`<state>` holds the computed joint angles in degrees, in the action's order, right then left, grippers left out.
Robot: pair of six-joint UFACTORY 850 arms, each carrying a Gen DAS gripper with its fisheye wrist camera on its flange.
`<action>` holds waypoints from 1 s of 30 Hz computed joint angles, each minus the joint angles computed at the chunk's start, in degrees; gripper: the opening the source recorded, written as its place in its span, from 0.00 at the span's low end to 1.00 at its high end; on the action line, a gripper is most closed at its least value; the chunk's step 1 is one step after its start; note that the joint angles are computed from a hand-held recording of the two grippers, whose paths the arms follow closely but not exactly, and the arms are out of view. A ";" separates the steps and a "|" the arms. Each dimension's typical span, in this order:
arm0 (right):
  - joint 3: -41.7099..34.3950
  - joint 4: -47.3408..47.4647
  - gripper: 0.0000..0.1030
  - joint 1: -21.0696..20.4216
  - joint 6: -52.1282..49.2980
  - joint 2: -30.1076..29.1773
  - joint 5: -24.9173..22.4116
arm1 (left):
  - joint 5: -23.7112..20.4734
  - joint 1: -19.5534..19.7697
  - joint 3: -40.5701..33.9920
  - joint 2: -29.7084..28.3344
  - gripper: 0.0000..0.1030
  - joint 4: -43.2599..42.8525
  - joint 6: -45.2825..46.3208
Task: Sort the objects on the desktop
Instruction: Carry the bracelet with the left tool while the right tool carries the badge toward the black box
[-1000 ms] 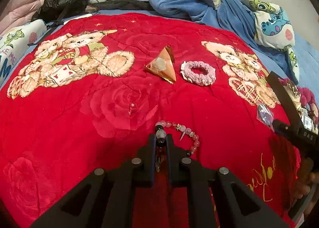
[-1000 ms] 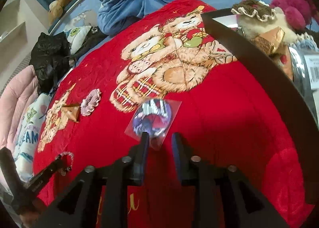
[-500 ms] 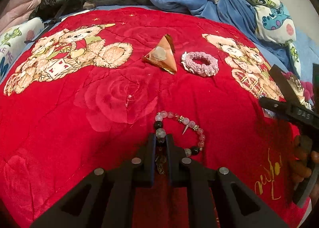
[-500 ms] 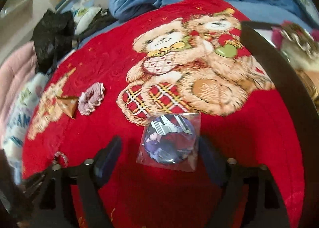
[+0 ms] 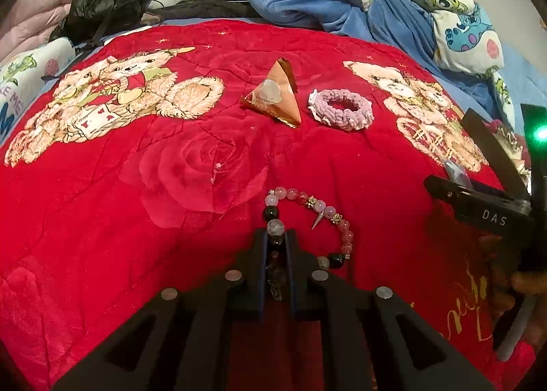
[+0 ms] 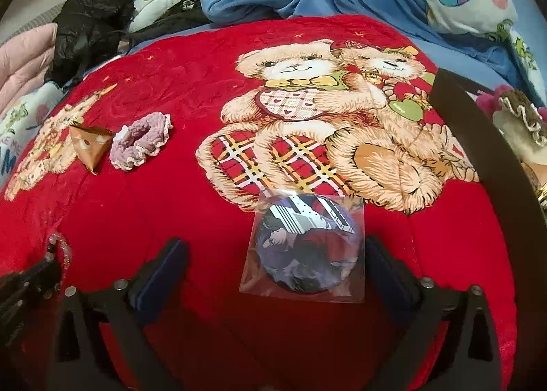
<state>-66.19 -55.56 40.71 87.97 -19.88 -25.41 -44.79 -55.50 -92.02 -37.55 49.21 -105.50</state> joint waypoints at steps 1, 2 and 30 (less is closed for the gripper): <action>0.03 -0.74 0.97 0.20 0.79 0.00 -0.47 | -0.66 -0.08 -0.53 -0.33 0.10 -0.23 0.66; 0.18 -1.33 0.94 0.23 1.61 0.10 -0.56 | -0.91 -0.13 -0.69 -0.44 0.10 -0.16 0.76; 5.18 -5.38 0.56 5.04 10.89 6.86 -6.94 | -1.69 -0.96 -0.38 1.51 0.10 -2.35 1.07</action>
<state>-61.01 -60.94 45.75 98.86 -13.02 -32.35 -46.48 -56.46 -92.40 -36.04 46.86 -104.43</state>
